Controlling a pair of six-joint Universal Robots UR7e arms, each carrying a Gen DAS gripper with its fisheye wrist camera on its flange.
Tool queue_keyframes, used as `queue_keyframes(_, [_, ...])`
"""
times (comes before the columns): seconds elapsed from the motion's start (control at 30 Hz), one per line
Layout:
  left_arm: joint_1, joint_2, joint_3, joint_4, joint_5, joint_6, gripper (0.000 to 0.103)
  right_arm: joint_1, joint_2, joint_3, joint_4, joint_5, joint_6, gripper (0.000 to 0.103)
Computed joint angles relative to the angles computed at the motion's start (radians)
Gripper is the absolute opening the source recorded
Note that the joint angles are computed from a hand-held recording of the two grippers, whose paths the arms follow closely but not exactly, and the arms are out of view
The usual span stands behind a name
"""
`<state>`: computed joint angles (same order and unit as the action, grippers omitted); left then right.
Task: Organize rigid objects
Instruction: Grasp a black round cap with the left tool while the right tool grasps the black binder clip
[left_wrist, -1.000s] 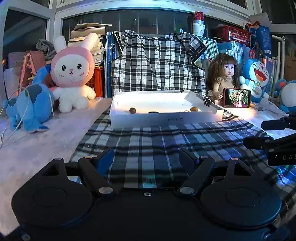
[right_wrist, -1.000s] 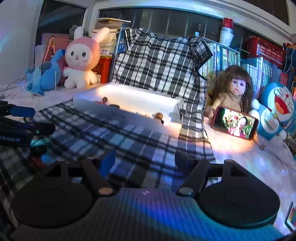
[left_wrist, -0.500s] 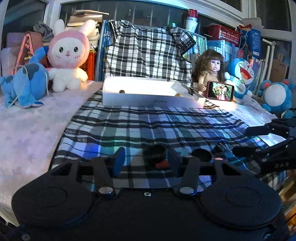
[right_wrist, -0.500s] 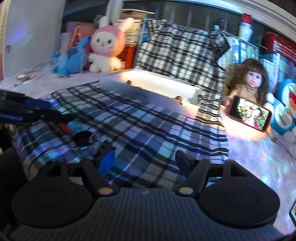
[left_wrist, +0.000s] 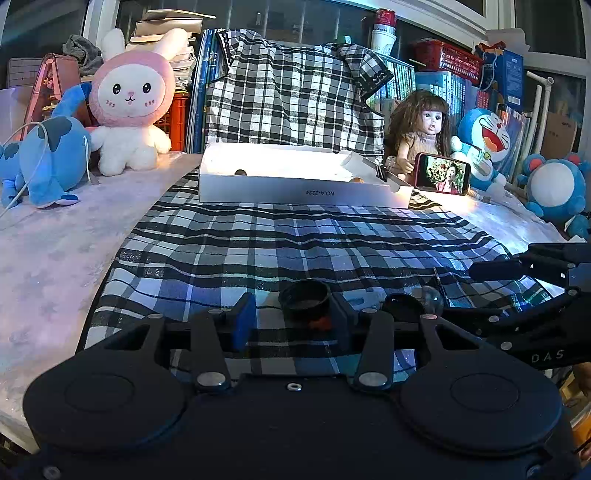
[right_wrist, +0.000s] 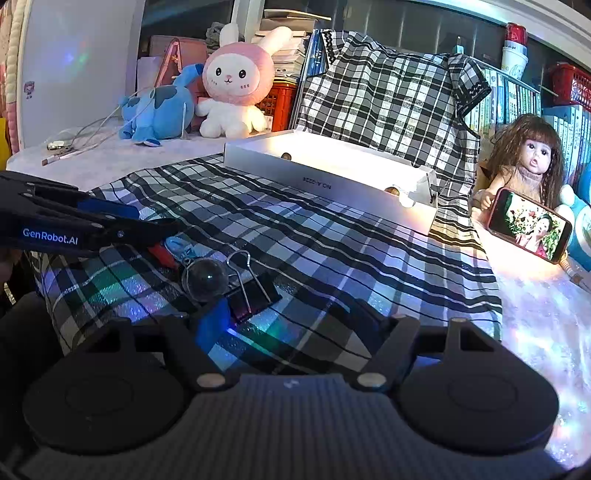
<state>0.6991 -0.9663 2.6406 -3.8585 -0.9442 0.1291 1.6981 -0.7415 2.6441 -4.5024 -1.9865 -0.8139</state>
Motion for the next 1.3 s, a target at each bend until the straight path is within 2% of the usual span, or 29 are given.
queue_keyframes(0.1, [0.005,0.011,-0.009,-0.012,0.008,0.005,0.042,0.0,0.0,-0.006,0.012,0.005,0.016,0.082])
queue_keyframes(0.27, [0.014,0.024,-0.028,-0.004,0.061,0.001,0.042,-0.003,0.004,-0.014,0.017,0.008,0.04,0.082])
queue_keyframes(0.7, [0.021,0.06,-0.038,-0.051,0.055,0.038,0.042,-0.031,0.026,-0.012,-0.024,0.054,0.099,0.074])
queue_keyframes(0.77, [0.024,0.07,-0.042,-0.061,0.048,0.04,0.038,-0.032,0.034,-0.013,-0.036,0.056,0.105,0.072])
queue_keyframes(0.8, [0.024,0.072,-0.044,-0.062,0.046,0.043,0.03,-0.032,0.039,-0.014,-0.045,0.058,0.108,0.069])
queue_keyframes(0.97, [0.015,0.091,-0.042,-0.079,0.034,0.049,0.03,-0.022,0.074,-0.025,-0.095,0.05,0.119,0.056])
queue_keyframes(1.03, [0.011,0.095,-0.042,-0.082,0.034,0.048,0.03,-0.017,0.081,-0.024,-0.101,0.054,0.126,0.046])
queue_keyframes(1.13, [0.01,0.093,-0.042,-0.077,0.029,0.041,0.03,0.001,0.093,-0.034,-0.108,0.033,0.135,0.038])
queue_keyframes(1.3, [0.004,0.093,-0.048,-0.058,0.054,0.027,0.03,0.012,0.089,-0.045,-0.098,0.011,0.174,0.037])
